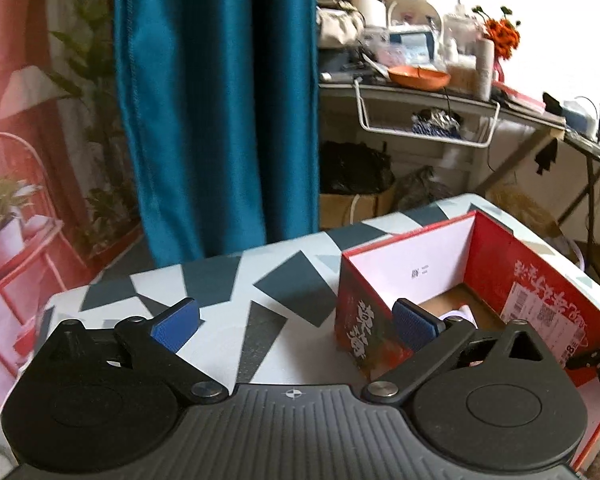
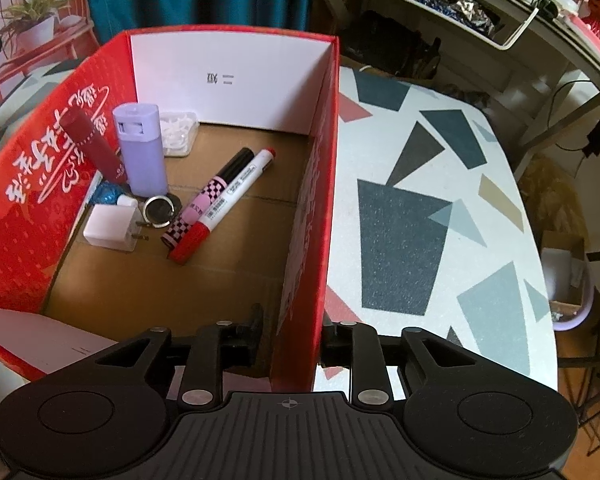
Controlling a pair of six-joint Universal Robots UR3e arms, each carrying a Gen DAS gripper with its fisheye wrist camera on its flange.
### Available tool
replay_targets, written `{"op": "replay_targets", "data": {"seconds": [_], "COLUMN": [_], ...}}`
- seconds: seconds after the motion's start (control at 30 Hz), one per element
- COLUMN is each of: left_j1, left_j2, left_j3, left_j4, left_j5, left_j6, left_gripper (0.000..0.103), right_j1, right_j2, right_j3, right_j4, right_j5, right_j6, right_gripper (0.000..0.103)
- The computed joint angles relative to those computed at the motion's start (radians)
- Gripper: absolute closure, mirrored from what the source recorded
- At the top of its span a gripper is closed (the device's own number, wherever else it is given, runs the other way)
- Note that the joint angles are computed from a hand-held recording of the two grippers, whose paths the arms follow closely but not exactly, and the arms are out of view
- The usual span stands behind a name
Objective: Organize rigid objects
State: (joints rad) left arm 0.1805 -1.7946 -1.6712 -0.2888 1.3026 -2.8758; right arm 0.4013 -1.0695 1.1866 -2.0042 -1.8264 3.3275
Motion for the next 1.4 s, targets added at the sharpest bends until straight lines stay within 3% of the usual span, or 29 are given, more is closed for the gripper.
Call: {"op": "replay_targets", "data": {"seconds": [0.1,0.23,0.3,0.37,0.57,0.9,1.1,1.4], "left_j1": [-0.013,-0.043,-0.072,-0.073,-0.083,-0.309,-0.367,-0.617], "left_j2": [0.045,0.107,0.132,0.161,0.267,0.307,0.432,0.530], "left_j3": [-0.036,-0.069,-0.063,-0.069,-0.105,0.031,0.042,0.017], "left_j4": [0.019,0.016,-0.013,-0.033,-0.059,-0.253,-0.377,-0.418], "left_j5": [0.038,0.124,0.199,0.211,0.239,0.652,0.693,0.969], "left_j6": [-0.031,-0.085,-0.130,-0.167,-0.236,-0.307,-0.421,-0.498], "left_gripper": [0.000,0.000,0.000,0.000,0.000,0.000,0.000,0.000], "right_j1": [0.007,0.025,0.026,0.028,0.016,0.066,0.155,0.286], "right_j2": [-0.002,0.003,-0.003,-0.003,-0.036,-0.109,-0.134,-0.241], "right_j3": [-0.015,-0.054,-0.075,-0.106,-0.157,-0.214,-0.288,-0.196], "right_j4": [-0.004,-0.012,-0.014,-0.007,-0.031,-0.144,-0.171,-0.225], "right_j5": [-0.010,-0.044,-0.044,-0.054,-0.013,-0.020,-0.133,-0.251], "right_j6": [-0.002,-0.020,-0.025,-0.028,-0.021,0.017,0.029,0.084], "right_gripper": [0.054,0.008,0.005,0.001,0.000,0.000,0.000,0.000]}}
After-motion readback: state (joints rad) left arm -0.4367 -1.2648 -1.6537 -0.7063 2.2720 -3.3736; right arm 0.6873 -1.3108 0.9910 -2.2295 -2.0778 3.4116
